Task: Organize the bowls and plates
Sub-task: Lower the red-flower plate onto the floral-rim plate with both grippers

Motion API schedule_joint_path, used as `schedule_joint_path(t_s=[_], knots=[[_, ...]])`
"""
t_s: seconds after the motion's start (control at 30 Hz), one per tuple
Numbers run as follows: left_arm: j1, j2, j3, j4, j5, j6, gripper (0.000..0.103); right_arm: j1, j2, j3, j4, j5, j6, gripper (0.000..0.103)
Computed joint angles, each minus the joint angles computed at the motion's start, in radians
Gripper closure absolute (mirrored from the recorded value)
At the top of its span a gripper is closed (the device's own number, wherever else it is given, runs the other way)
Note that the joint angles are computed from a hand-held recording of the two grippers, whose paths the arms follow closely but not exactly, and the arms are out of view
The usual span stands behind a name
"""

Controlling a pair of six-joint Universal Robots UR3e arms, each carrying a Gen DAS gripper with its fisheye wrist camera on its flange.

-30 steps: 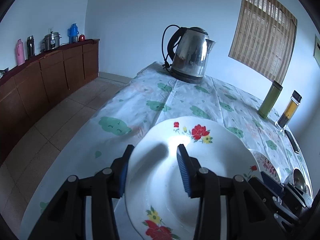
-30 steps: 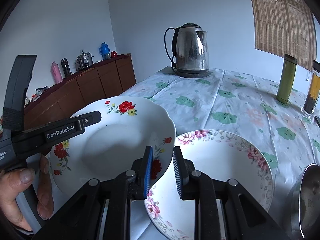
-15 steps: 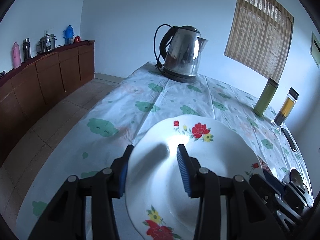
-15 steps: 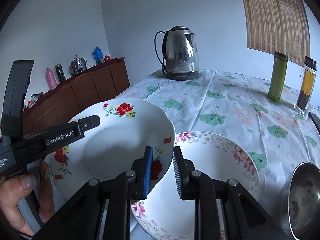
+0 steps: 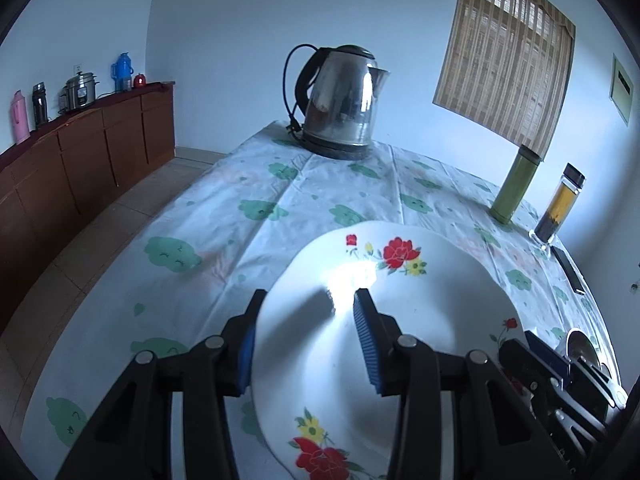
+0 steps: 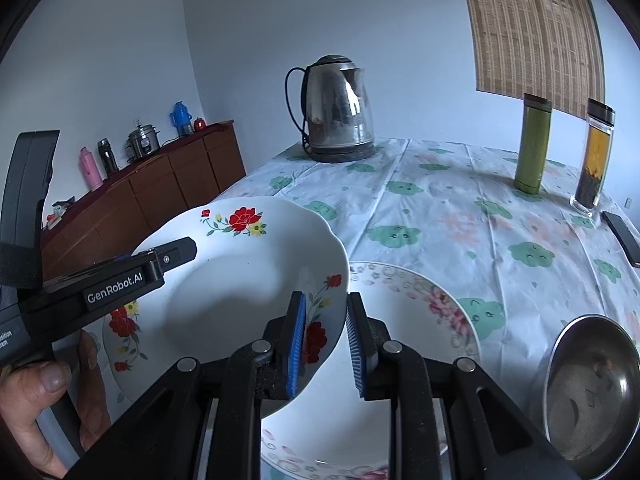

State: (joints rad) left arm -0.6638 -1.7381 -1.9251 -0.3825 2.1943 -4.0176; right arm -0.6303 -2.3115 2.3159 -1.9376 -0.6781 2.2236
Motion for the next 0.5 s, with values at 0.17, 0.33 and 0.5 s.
schedule_joint_path(t_s=[0.17, 0.33, 0.5], knots=[[-0.012, -0.032, 0.041, -0.013, -0.001, -0.001, 0.062, -0.049, -0.026, -0.010, 0.060, 0.011, -0.043, 0.081], [-0.017, -0.061, 0.081, -0.023, -0.009, 0.000, 0.062, -0.088, -0.034, -0.019, 0.109, 0.017, -0.078, 0.081], [-0.029, -0.089, 0.118, -0.029, -0.010, 0.003, 0.062, -0.135, -0.044, -0.032, 0.176, 0.029, -0.124, 0.081]])
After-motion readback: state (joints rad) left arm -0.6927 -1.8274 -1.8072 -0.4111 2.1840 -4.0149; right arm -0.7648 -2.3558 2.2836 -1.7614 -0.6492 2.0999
